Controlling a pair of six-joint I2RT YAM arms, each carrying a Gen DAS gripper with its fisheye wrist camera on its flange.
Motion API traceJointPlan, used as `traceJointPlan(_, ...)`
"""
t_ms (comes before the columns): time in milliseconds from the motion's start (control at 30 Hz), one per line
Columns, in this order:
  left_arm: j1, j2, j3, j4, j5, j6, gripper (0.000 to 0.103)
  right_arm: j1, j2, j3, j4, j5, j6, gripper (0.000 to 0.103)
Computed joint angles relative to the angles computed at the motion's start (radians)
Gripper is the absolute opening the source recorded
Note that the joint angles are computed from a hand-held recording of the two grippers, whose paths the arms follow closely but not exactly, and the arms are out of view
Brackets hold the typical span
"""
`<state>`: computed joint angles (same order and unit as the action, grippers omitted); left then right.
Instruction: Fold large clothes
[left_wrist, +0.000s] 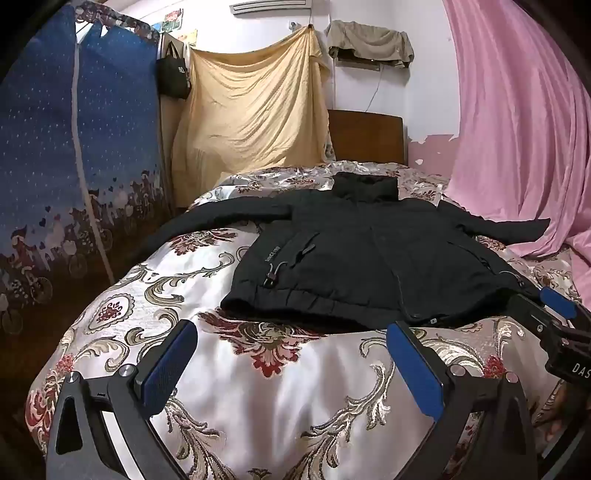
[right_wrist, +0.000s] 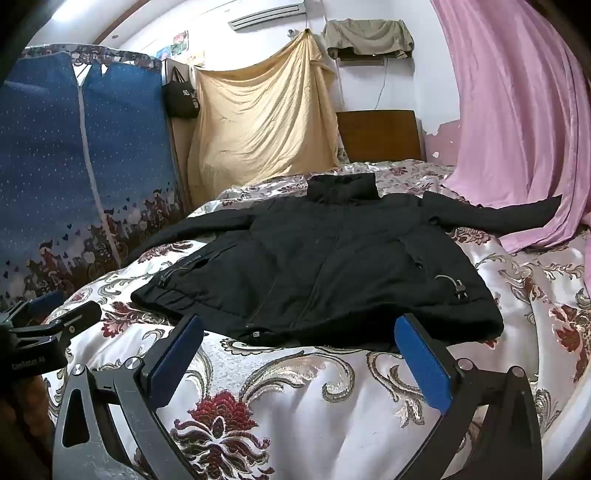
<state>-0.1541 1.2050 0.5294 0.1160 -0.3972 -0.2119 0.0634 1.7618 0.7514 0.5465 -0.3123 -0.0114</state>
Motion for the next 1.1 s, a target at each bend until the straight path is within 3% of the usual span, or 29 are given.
traceJointPlan(1100,-0.001,-0.001,0.004,-0.007,0.0,0.001,0.103,-0.004,0.003,0.0,-0.002,-0.01,0.0,0.102)
